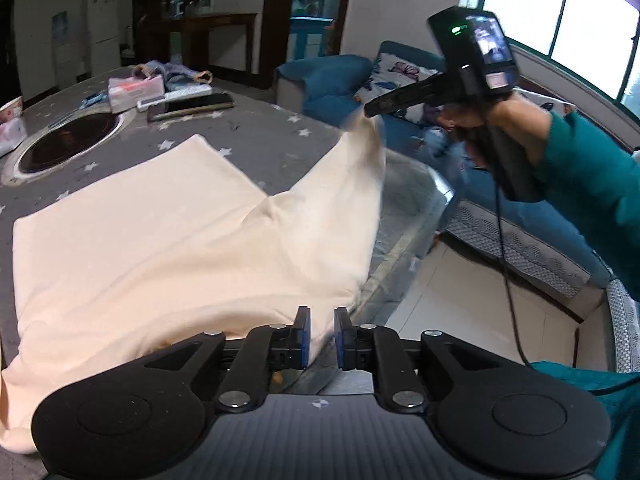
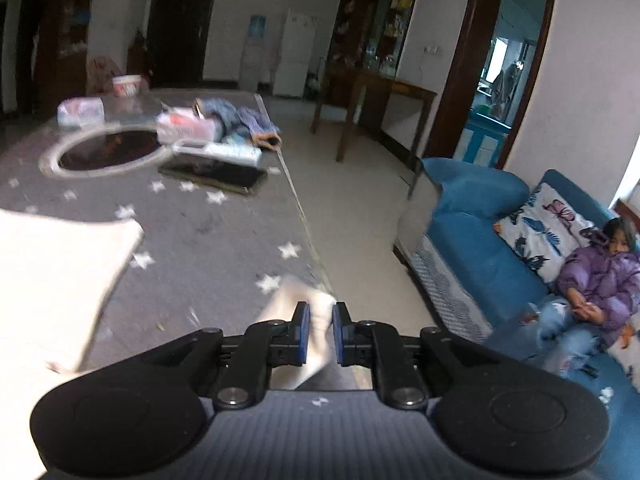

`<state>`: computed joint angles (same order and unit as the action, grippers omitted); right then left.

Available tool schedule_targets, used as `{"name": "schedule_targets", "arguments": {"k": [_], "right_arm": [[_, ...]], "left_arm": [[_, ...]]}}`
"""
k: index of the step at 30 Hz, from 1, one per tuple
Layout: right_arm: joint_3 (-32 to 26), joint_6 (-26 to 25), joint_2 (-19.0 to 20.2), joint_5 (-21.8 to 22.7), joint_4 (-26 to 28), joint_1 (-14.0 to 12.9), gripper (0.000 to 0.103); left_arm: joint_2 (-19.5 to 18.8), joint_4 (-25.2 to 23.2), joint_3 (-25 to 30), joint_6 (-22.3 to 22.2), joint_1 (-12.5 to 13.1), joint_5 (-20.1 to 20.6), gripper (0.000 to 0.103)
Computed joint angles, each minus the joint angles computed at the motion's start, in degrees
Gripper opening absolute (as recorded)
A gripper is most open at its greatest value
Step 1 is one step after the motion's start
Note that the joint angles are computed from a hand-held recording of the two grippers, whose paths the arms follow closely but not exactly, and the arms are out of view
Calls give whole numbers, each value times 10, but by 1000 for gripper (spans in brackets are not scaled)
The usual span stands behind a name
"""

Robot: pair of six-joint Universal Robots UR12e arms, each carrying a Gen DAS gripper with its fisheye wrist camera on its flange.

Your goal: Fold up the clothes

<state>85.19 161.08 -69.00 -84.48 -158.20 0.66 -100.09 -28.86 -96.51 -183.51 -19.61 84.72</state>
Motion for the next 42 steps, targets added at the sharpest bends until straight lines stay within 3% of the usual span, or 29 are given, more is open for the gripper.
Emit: {"name": "schedule_targets", "arguments": {"k": [2,5,9,12,14,16,18,21,25,29,31,33,42], "right_arm": [[-2,0,-1,20,8,-2,13],[-5,-15,-4,76,30,-4,14],[-31,-41,5,166,109,-3,14],[-56,-56,21,197,155,5,14],[-71,-65,30,203,172,13,14],[-90,-71,43,209,194,20,14],[-110,-73,56,214,217,27,19],[-142,-68,79,211,246,37,25],[-179,-63,105,198,277,46,25],[-197,-59,119,186,281,54,25],[-207,-57,125,180,285,57,15],[-215,-59,130,173,284,60,8],[-294,-34,182,140,269,83,4]], "left_arm": [[2,5,0,-9,4,13,27],[-1,-3,9,-58,15,66,28],[-10,-37,29,-142,30,154,28],[-19,-59,44,-185,45,201,28],[-26,-71,52,-198,55,220,29],[-34,-86,63,-215,65,237,41],[-41,-97,70,-222,74,247,46],[-56,-114,84,-227,84,257,46],[-73,-134,100,-238,95,261,46],[-83,-133,107,-230,104,250,38],[-85,-125,108,-219,106,243,17],[-90,-122,113,-203,107,241,10],[-123,-133,156,-189,122,283,2]]}}
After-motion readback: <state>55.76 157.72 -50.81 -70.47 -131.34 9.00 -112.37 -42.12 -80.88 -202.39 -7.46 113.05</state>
